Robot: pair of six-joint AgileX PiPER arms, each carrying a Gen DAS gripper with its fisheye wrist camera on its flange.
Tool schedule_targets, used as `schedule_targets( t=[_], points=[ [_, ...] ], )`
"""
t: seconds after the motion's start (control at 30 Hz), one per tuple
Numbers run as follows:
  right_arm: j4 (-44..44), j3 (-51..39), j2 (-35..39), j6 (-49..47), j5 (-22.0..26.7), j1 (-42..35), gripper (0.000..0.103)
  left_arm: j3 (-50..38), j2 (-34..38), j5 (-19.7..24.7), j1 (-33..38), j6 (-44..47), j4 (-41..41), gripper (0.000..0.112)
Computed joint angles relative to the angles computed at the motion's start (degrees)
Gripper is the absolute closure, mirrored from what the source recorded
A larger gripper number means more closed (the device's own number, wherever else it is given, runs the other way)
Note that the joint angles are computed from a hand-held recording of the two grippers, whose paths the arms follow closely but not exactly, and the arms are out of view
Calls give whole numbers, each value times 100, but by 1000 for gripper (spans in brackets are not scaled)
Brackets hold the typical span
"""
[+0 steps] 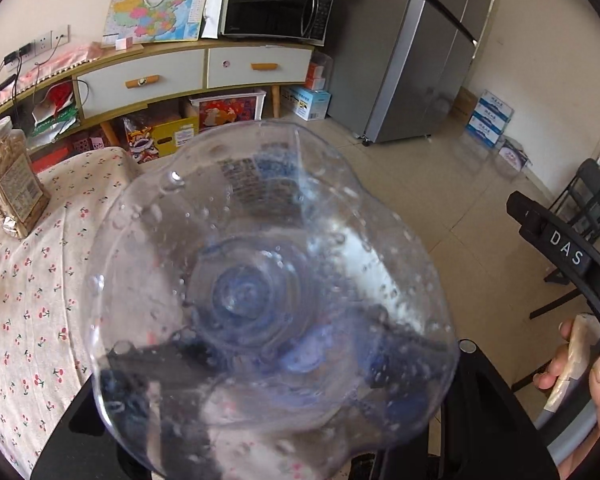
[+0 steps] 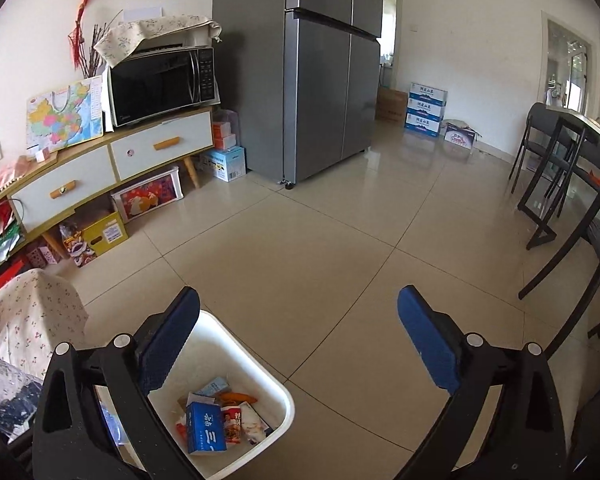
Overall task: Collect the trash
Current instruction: 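Carry bottle and box over the white bin and open both grippers, then move both tools back to the table toward the white plastic bag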
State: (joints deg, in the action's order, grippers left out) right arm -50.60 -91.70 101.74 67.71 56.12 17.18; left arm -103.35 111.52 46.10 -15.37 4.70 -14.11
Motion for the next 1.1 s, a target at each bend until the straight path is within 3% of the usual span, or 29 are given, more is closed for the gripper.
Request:
schedule_targets(
  t=[0.07,0.13,0.33,0.53,0.7,1.1],
  points=[
    [-47,63,-38,72,3,-12,8,-98,99,59,-49,84,-121,60],
    [-118,74,-49,150,49,10,8,-121,115,29,-102,5,-95,44],
    [-136,75,-62,215,49,204,7,237,-230,-266,-214,-637,837,35],
    [-262,-285,230,-103,162,836,7,573,-647,-364,-82,-1681,2267,34],
    [-266,-799,593,-414,305,1340,7,995,-1011,-515,278,-1977,2893,32],
    [65,-2646,1805,-1305,752,2367,7,1621,-1501,-648,1698,-1307,2624,32]
  ],
)
